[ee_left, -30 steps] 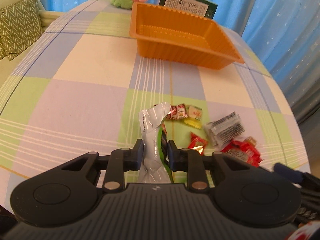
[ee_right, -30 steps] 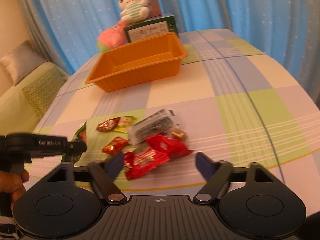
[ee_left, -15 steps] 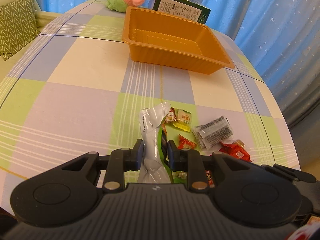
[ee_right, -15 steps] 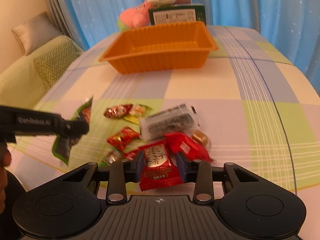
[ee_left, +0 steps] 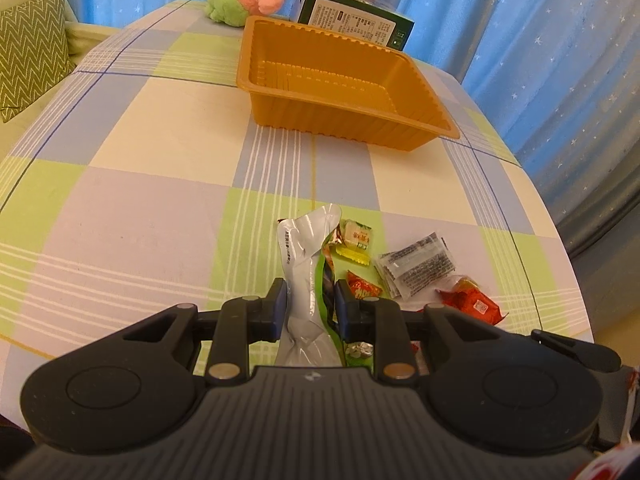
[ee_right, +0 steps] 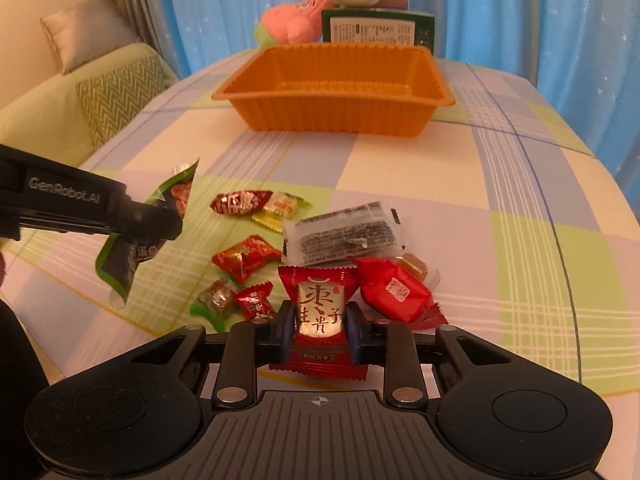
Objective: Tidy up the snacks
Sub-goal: 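Carry both candies over the orange tray and open both tools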
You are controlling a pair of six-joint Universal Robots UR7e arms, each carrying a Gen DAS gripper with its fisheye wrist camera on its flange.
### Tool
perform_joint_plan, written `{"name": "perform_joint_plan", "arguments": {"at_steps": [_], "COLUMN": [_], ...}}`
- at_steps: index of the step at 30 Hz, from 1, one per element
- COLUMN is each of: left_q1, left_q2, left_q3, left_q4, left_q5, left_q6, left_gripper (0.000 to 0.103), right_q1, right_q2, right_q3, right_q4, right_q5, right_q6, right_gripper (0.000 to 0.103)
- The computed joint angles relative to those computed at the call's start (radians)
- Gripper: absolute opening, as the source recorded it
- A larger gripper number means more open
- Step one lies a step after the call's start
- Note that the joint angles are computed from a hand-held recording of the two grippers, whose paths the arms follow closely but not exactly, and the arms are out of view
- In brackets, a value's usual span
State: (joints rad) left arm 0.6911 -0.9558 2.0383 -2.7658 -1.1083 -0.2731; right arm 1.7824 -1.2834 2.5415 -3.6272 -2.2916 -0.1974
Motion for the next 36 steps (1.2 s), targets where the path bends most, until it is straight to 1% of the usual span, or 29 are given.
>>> {"name": "perform_joint_plan", "arguments": {"at_steps": [6, 10, 14, 18, 23, 27, 30, 36], "left_q1": [-0.009, -0.013, -0.01, 0.007, 0.031, 0.057, 0.082, 0.13], "left_q2": [-0.007, 0.002, 0.027, 0.074, 0.155, 0.233, 0.293, 0.391], "left_q3": [-0.006, -0.032, -0.075, -0.153, -0.283, -0.4, -0.49, -0.626], "left_q4": [-0.006, -0.01, -0.023, -0.036, -0.05, -0.052, -0.042, -0.032], "left_q5": [-0.011, -0.011, -0.014, -0.03, -0.04, -0.043, -0.057, -0.093], "left_q6": [0.002, 0.022, 0.051, 0.091, 0.162, 0.211, 0.238, 0.247], "left_gripper": [0.023, 0.023, 0.023, 0.023, 0.023, 0.023, 0.023, 0.023], "right_q1": [0.024, 0.034, 0.027, -0.004, -0.055, -0.092, -0.117, -0.163], "right_q2": [-0.026, -0.053, -0.074, -0.082, -0.053, -0.007, 0.026, 0.1], "right_q3": [0.011, -0.01, -0.05, -0.112, -0.223, -0.319, -0.383, -0.502], "right_q4": [-0.047, -0.022, -0.011, -0.004, 0.008, 0.012, 0.015, 0.036], "right_q5": [0.024, 0.033, 0.038, 0.071, 0.124, 0.162, 0.186, 0.207], "right_q6": [0.014, 0.008, -0.026, -0.08, -0.145, -0.196, -0.212, -0.252], "right_gripper": [0.026, 0.026, 0.026, 0.026, 0.026, 0.026, 0.026, 0.026]}}
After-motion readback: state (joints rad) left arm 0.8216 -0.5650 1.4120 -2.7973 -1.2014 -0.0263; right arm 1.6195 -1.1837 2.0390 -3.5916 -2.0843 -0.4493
